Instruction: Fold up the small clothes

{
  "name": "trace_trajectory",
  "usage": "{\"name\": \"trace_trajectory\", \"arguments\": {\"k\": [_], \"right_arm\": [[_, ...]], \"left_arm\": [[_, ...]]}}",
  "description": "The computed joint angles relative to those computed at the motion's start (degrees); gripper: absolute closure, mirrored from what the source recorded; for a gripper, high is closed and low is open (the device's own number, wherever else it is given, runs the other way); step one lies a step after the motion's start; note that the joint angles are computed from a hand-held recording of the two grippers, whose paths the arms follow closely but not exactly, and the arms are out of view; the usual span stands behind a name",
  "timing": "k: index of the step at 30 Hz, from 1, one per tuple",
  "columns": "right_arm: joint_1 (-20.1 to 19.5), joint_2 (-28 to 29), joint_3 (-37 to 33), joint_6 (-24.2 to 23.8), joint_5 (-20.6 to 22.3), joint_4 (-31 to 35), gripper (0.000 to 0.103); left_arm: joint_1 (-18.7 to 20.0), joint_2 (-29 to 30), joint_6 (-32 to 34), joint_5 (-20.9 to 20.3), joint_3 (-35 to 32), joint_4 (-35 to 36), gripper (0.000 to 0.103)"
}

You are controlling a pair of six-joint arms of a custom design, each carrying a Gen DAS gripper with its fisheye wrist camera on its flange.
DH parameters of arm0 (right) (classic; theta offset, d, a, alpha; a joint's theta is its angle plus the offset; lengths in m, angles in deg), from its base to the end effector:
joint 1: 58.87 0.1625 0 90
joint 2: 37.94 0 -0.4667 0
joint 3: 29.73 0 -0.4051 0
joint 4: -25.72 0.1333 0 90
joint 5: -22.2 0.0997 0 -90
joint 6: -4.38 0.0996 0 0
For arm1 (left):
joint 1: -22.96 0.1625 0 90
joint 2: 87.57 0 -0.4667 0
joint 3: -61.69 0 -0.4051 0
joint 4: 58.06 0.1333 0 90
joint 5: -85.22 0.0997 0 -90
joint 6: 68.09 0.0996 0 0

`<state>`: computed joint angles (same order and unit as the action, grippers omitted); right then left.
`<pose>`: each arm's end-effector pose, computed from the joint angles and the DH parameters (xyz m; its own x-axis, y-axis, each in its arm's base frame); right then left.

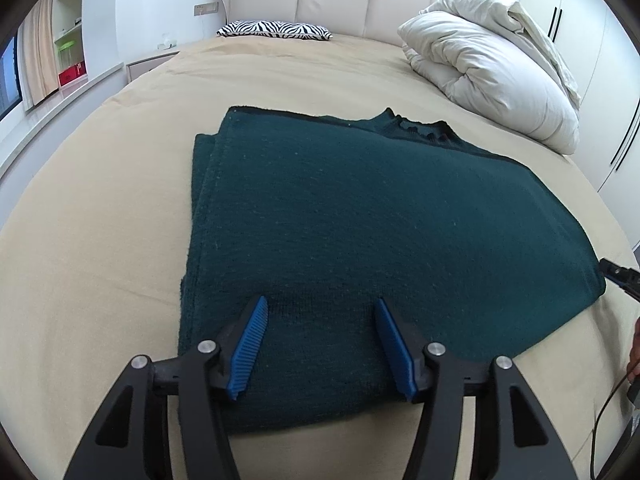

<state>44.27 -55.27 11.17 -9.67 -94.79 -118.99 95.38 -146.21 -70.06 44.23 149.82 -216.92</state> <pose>0.3013 -0.9032 0.1151 -0.8463 -0.1771 0.5024 -0.4124 0.8149 -0.4074 -0.0169 -0.7436 0.3743 -0.7775 -0.2835 -0.5614 0.2069 0.7276 -0.6540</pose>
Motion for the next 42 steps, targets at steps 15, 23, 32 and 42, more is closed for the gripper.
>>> {"name": "trace_trajectory", "arguments": {"k": [15, 23, 32, 42], "right_arm": [[-0.1, -2.6, 8.2, -2.2, -4.2, -5.1, 0.099], [-1.4, -2.7, 6.9, 0.1, 1.0, -2.5, 0.094], [1.3, -2.0, 7.0, 1.5, -8.8, -10.1, 0.06], [3.3, 6.0, -5.5, 2.2, 23.5, 13.6, 0.059]], "left_arm": [[0.3, -0.4, 0.0, -1.1, -0.5, 2.0, 0.044], [0.3, -0.3, 0.0, -1.1, -0.5, 2.1, 0.044], [-0.8, -2.2, -1.9, -1.4, 0.5, -1.3, 0.044], [1.8, 0.1, -4.0, -0.8, -4.7, 4.0, 0.055]]}}
